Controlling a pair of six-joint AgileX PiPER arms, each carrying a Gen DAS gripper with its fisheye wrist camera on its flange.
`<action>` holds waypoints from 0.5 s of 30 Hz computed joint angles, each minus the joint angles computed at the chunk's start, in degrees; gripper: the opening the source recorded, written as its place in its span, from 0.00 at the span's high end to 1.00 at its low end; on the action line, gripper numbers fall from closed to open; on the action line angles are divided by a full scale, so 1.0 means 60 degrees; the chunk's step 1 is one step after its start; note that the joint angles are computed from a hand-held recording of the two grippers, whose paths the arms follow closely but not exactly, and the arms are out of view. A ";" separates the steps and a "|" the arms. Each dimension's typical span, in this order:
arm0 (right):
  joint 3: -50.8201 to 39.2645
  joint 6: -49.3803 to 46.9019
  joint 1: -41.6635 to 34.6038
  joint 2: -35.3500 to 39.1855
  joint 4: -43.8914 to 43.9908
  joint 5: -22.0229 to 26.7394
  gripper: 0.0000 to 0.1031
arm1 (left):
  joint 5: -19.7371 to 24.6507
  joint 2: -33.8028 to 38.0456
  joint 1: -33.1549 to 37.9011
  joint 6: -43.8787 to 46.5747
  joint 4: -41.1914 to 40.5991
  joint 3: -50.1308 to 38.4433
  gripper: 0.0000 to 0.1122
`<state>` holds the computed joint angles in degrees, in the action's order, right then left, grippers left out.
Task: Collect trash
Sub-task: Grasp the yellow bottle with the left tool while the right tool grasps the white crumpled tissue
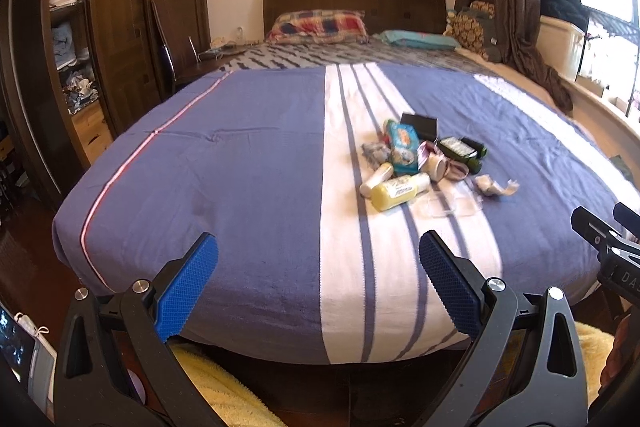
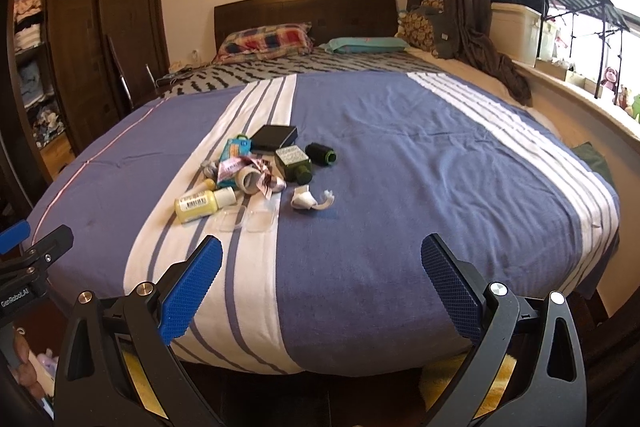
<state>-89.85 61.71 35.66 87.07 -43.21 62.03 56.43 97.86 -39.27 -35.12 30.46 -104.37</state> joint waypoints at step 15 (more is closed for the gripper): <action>-0.0421 -0.1503 -0.2120 0.1628 0.1643 -0.2322 0.11 | 0.0048 0.3301 0.1011 0.3011 -0.2476 -0.3464 0.17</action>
<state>-92.38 52.69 22.94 96.84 -33.35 48.10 56.72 117.66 -33.21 -17.06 15.60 -125.15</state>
